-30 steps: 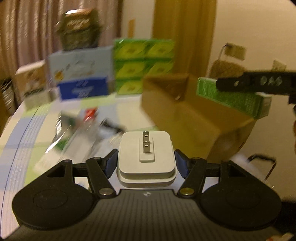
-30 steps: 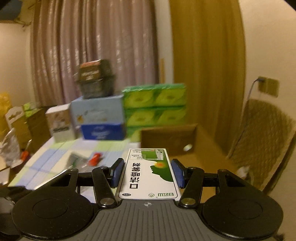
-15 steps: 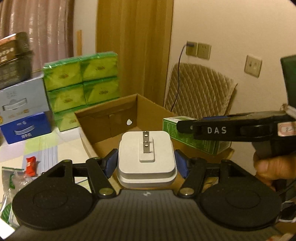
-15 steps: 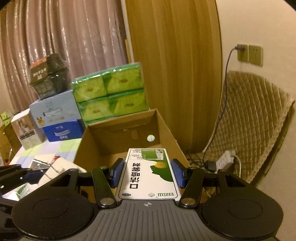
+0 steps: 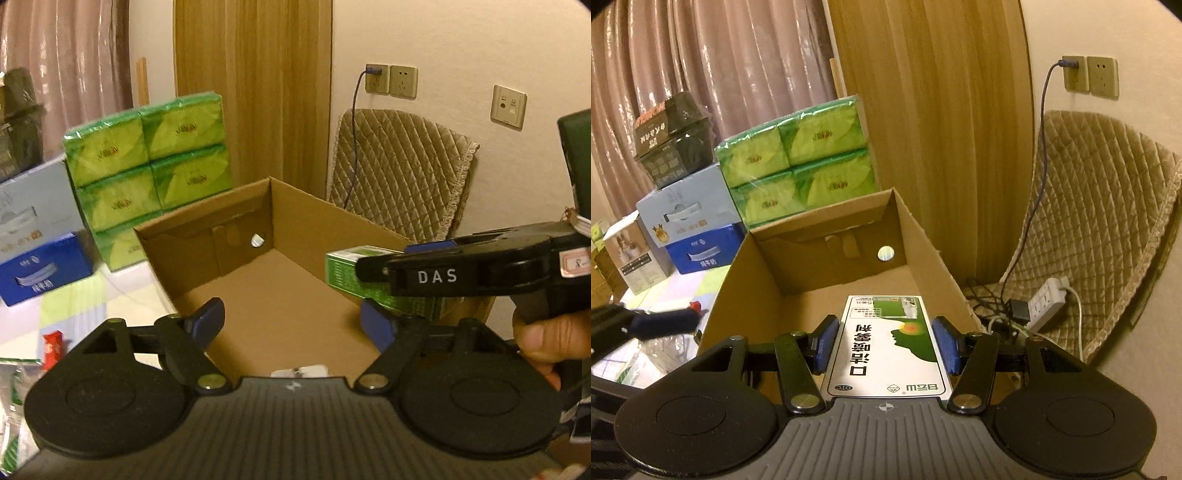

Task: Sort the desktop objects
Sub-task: 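Drop the green box into the cardboard box while the left gripper carries the plug adapter there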

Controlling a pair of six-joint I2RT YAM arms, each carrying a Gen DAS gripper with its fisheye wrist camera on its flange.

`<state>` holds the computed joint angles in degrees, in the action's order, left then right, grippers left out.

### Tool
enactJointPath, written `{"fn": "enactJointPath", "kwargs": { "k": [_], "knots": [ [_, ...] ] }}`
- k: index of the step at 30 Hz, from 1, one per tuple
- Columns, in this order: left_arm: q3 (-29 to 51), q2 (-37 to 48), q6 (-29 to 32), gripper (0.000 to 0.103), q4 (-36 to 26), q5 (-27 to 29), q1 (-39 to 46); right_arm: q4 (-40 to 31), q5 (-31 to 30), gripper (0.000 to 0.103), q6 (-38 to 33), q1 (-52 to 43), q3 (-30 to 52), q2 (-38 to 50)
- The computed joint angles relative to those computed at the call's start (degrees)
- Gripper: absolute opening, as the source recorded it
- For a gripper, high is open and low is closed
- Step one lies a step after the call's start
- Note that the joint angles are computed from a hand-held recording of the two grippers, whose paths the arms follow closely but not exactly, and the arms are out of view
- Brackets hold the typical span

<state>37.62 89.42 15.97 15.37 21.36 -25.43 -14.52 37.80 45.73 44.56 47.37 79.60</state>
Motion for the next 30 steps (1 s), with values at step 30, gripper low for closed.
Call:
{"fn": "enactJointPath", "kwargs": {
  "k": [30],
  "knots": [
    [-8.18,-19.59,33.96,0.083,-32.99,27.50,61.26,-7.65,16.15,0.092,10.22,28.02,22.05,13.84]
  ]
}}
